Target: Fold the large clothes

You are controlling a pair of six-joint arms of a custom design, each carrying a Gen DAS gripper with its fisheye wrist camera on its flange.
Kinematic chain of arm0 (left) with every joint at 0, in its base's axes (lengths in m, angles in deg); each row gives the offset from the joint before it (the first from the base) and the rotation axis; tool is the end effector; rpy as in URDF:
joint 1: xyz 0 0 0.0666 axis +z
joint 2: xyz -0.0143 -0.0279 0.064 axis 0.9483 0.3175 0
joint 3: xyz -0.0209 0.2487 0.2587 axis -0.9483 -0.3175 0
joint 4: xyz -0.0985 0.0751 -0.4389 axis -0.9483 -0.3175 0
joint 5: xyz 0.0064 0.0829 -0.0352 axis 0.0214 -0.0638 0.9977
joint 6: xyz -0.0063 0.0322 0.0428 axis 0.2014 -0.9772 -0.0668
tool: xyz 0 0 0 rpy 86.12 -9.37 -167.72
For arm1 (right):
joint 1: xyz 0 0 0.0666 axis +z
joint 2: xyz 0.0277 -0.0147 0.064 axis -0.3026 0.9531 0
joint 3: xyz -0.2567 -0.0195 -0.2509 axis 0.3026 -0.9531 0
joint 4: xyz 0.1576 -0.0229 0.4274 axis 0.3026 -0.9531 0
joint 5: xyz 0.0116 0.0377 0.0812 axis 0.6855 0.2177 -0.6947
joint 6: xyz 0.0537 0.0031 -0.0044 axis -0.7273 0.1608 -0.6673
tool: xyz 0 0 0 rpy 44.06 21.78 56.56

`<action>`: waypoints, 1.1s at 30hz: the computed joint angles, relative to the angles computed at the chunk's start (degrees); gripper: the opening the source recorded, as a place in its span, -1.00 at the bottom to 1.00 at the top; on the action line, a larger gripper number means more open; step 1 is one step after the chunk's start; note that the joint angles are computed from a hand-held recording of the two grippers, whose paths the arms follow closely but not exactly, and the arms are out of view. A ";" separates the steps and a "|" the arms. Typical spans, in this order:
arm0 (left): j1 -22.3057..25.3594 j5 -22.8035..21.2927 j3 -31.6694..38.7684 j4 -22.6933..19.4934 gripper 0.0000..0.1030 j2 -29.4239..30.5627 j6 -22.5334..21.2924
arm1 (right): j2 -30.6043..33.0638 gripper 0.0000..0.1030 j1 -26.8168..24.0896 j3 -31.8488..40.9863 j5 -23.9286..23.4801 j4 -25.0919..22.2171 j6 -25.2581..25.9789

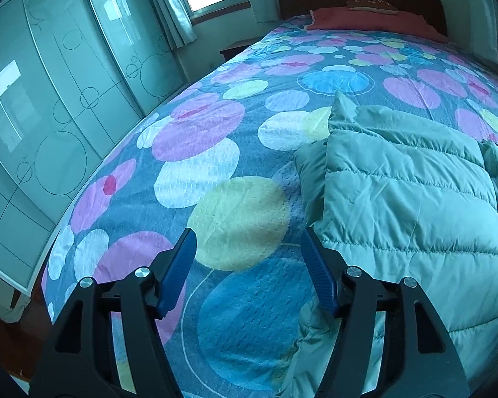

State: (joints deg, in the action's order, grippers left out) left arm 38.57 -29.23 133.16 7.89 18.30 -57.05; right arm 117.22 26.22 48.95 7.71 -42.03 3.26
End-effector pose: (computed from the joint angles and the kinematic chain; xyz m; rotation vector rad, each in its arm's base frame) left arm 0.3165 -0.1804 0.4538 -0.0144 2.3917 0.3896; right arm 0.3073 0.2701 0.3986 -0.0260 2.4760 -0.1416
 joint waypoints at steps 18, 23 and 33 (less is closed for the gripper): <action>11.67 32.90 0.82 5.71 0.35 1.91 8.83 | -0.21 -0.31 0.06 -0.30 0.22 0.38 0.19; 10.77 29.38 1.90 4.81 0.35 2.44 8.43 | -0.18 -0.31 0.09 -0.32 0.27 0.44 0.17; 10.90 34.62 1.45 5.32 0.35 2.45 9.46 | -0.29 -0.31 0.18 -0.44 0.40 0.57 0.24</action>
State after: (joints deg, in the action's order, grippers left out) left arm 49.47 5.39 134.62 13.22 20.75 -47.59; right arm 116.93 26.40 48.50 8.11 -41.47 3.50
